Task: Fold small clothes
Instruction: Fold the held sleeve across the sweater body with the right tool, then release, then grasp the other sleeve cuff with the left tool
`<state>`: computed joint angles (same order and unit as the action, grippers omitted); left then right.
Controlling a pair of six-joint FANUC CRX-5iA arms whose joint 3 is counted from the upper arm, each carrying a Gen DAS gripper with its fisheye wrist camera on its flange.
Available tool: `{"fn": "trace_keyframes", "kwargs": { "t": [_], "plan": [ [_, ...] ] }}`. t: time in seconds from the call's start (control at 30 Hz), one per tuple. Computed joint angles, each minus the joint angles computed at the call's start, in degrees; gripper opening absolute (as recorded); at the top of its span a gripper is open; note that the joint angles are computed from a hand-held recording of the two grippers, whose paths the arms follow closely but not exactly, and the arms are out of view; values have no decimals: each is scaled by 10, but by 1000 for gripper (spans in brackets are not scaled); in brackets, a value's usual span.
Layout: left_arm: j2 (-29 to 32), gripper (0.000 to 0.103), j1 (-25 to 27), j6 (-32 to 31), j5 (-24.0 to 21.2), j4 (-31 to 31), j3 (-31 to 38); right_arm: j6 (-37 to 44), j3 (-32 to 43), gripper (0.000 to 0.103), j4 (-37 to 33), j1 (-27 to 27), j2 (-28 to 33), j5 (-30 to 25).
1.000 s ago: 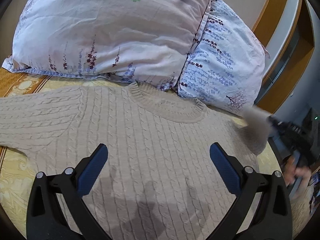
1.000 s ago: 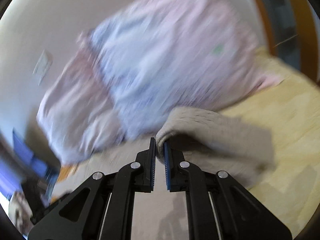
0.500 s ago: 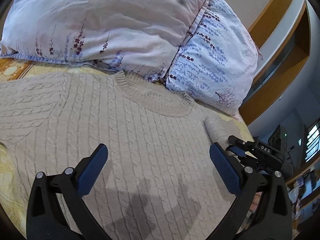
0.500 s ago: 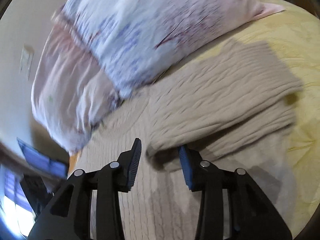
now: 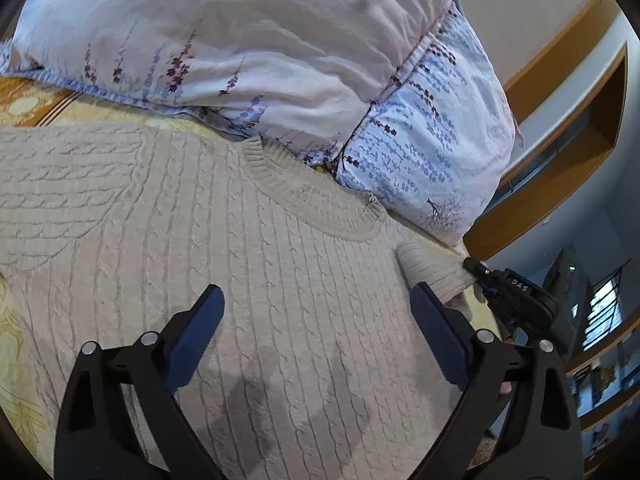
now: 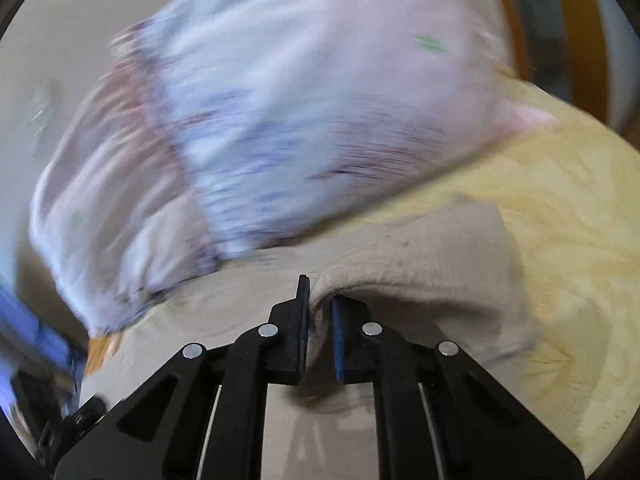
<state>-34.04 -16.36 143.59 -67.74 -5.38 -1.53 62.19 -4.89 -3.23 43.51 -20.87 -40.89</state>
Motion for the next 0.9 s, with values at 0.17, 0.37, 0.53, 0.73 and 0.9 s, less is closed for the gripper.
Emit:
{"fn": "trace_keyframes", "kwargs": {
  "t": [0.17,0.37,0.53,0.73,0.9],
  "plan": [
    [-33,93,73,-23,42,94,-56,205,103,17,-151,45,53,-124],
    [-36,86,110,-35,52,151,-87,221,103,38,-278,-26,55,-197],
    [-25,73,133,-32,38,183,-96,145,61,38,-359,-174,17,-191],
    [-4,58,153,-30,30,208,-92,117,51,38,-485,-338,41,-218],
    [14,29,172,-46,42,256,-107,133,55,35,-537,-372,60,-215]
  ]
}}
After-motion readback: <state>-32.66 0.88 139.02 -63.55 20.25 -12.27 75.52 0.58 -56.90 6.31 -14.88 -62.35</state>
